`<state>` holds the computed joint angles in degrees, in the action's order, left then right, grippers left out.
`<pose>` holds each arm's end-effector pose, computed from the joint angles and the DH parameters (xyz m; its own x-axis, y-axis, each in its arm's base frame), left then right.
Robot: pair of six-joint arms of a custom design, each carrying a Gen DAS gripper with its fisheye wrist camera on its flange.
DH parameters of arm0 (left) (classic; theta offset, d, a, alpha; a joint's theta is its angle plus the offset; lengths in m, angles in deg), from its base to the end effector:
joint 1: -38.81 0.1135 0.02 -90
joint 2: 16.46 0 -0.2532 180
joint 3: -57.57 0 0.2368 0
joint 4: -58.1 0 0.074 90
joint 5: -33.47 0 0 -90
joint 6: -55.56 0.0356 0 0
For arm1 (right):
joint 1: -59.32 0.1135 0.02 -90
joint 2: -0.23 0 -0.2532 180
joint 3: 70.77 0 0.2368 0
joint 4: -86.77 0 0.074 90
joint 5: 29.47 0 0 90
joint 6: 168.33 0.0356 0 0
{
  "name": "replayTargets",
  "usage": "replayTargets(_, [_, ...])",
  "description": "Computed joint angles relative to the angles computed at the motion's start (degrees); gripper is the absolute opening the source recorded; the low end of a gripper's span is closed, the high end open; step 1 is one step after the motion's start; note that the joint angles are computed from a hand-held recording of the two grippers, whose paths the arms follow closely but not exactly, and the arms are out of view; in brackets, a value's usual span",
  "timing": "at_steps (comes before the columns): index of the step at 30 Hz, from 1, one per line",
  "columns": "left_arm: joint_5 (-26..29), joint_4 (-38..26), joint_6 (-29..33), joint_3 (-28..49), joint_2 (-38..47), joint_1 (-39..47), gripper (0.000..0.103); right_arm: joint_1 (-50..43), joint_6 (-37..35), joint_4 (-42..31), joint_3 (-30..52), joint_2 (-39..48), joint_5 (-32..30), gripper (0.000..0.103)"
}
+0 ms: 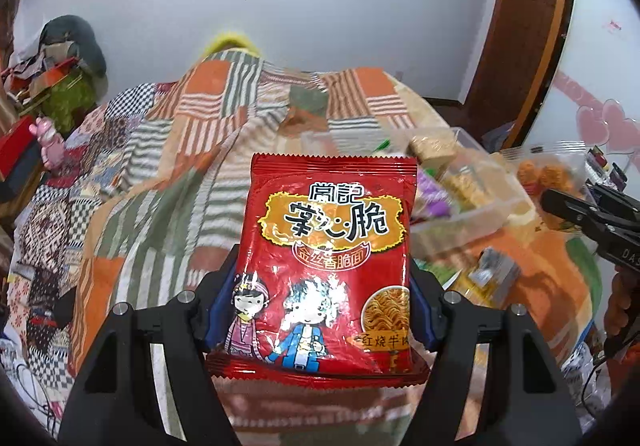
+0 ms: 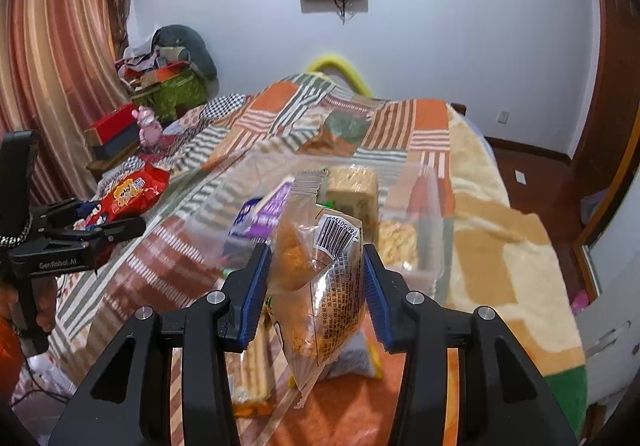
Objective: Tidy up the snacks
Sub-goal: 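Lift red bag into box with left tool while right tool carries bread bag in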
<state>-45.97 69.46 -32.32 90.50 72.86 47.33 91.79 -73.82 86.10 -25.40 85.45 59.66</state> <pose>0.2236 0.0269 0.0924 -0.6998 -0.0681 -0.7110 0.0083 0.9946 -0.1034 0.2224 0.1422 0.1429 -0.5894 -0.2819 -0.7570 -0.5017 0.8622 0.0696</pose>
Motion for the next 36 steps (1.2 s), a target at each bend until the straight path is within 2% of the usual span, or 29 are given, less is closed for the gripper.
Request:
replayTargets(13, [-6.3,-0.6,-6.6,15.0,13.1,-9.5,0.07,-2.1,-0.6,3.0,8.0,10.1,-1.6,0.042])
replayTargets(25, [-9.2,-3.5,-9.4,28.0,26.7,-11.2,0.07,-2.7,-1.2,-0.5,16.7,21.4,-5.0,0.042])
replayTargets(28, [-8.1,-4.3,-10.1,29.3,28.2,-10.7,0.07,-2.5,-2.3,-1.6,17.9,22.3,-5.0,0.043])
replayTargets(36, [-11.0,-4.2,-8.4,27.7,26.5,-12.3,0.078,-2.9,-2.8,-2.8,17.4,21.8,-5.5,0.048])
